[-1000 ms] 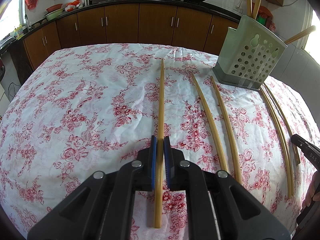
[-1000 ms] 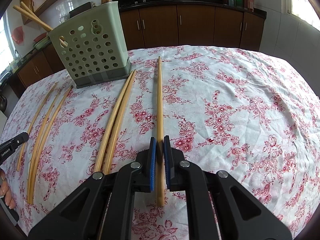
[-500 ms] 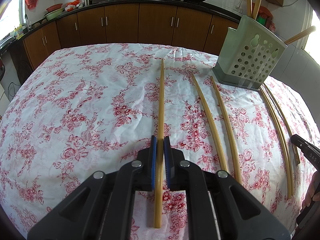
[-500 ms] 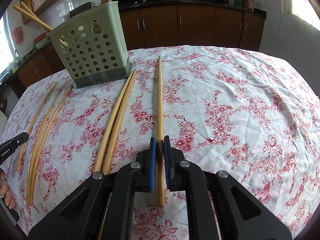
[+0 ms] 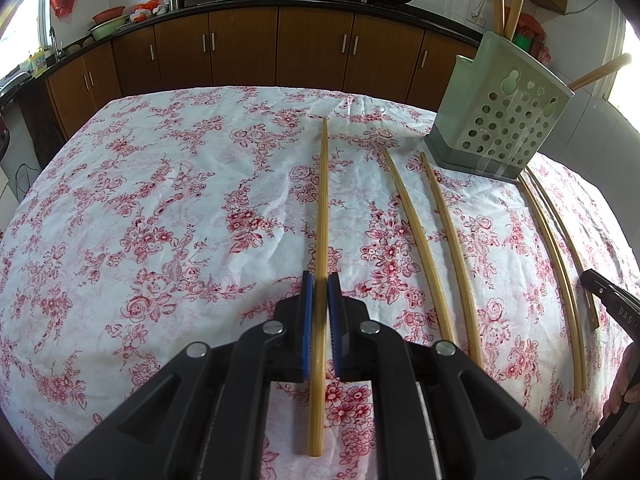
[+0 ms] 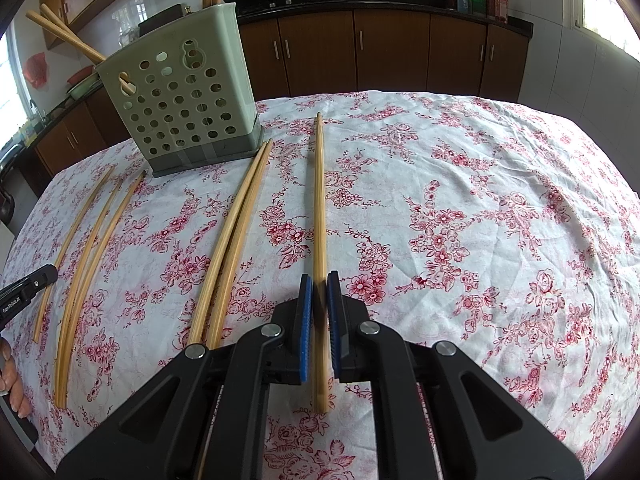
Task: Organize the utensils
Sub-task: 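Hold the grasped chopsticks on the cloth with both tools, then lift both chopsticks upright and carry them over the green holder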
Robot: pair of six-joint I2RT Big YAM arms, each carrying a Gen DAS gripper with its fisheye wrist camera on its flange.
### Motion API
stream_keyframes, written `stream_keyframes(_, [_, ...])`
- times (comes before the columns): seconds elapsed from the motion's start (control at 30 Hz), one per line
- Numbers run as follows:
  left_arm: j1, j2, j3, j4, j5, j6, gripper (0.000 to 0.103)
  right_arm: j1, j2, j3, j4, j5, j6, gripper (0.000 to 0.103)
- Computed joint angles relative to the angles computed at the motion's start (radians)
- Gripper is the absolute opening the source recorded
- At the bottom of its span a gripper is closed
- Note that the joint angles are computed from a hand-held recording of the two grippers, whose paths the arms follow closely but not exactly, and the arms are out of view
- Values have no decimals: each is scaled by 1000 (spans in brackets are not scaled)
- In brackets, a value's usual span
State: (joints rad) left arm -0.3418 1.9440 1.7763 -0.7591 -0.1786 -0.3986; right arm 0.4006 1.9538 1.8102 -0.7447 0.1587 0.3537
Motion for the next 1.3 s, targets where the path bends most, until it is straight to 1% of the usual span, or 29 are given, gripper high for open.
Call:
stream_keyframes(0.2, [-2, -2, -1, 0, 2, 1, 10, 0, -2, -2, 1, -3, 1, 9])
stream_keyframes(0.3, [-19, -5, 1, -28, -47, 60, 11, 4, -14, -19, 3, 2, -14, 9])
stream_keyframes(0.47, [-27, -27, -32, -20, -51, 75, 10, -3, -34, -49, 20, -25, -7, 9])
stream_keyframes(0.6, [-30, -27, -29, -31, -58, 101, 9, -1, -33, -46, 20, -17, -15, 8])
stream_keyframes(0.63, [-27, -26, -24, -41, -49, 108, 8, 0, -39, -52, 28, -10, -19, 8])
stream_keyframes(0.7, [-23, -40, -30, -35, -34, 114, 8, 0, -62, -69, 61, -3, -21, 8])
stream_keyframes(0.8, [-23, -78, -45, -1, -35, 119, 8, -1, -102, -95, 124, 16, -29, 8])
stream_keyframes(1.0, [-23, -142, -43, 75, -48, 107, 8, 4, -165, -124, 232, 48, -53, 8])
stream_keyframes(1.17, [-23, -175, -24, 132, -70, 96, 8, 8, -189, -132, 295, 55, -66, 8])
stream_keyframes(1.23, [-24, -177, -6, 142, -78, 96, 8, 10, -195, -135, 317, 59, -73, 8])
stream_keyframes(1.3, [-22, -177, 8, 148, -71, 100, 8, 11, -199, -132, 333, 63, -81, 8])
